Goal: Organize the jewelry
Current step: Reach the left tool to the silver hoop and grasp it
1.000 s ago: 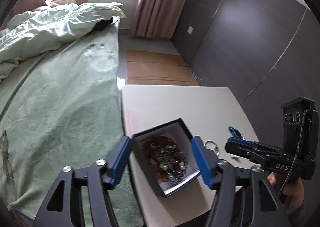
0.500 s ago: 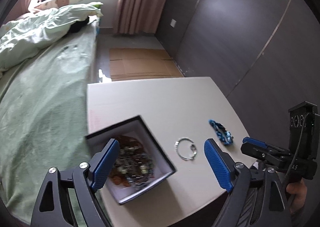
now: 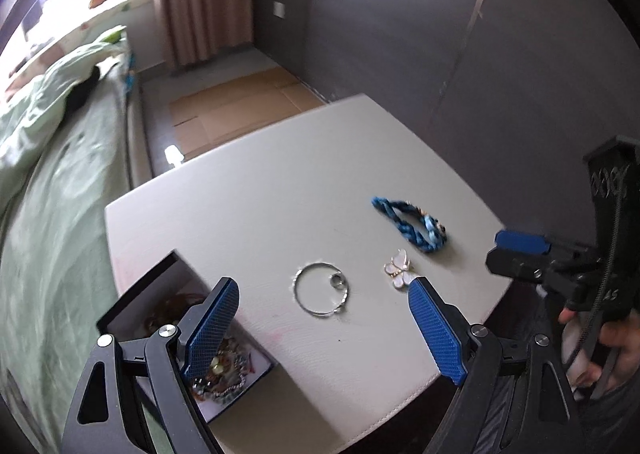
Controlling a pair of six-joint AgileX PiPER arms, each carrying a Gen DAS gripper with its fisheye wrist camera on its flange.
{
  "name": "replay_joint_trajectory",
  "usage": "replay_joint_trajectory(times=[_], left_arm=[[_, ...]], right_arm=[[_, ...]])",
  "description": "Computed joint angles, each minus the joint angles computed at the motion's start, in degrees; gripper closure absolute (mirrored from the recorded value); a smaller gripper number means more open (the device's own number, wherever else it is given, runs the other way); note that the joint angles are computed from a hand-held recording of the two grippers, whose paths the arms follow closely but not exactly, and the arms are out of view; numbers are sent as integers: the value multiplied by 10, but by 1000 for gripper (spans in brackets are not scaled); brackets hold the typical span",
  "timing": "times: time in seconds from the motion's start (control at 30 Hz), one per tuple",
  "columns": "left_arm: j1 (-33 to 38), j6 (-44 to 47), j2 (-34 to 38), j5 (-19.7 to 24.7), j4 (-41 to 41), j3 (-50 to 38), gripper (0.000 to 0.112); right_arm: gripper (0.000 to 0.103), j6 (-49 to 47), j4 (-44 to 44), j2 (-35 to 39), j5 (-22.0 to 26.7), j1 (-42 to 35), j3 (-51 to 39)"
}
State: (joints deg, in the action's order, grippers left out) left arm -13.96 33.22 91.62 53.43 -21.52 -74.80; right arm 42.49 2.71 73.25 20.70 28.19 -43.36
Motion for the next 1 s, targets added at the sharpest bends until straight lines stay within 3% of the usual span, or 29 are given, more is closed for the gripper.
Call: replay_joint_trajectory(times=[0.5,1.0], left_arm=[[-76,79,103,43,132,-60,32],[-95,91,234,150,184,-195,43]], right_arm=[[17,-179,159,-44,-15,-78,67],[17,-349,305,-12,-8,-112,65]])
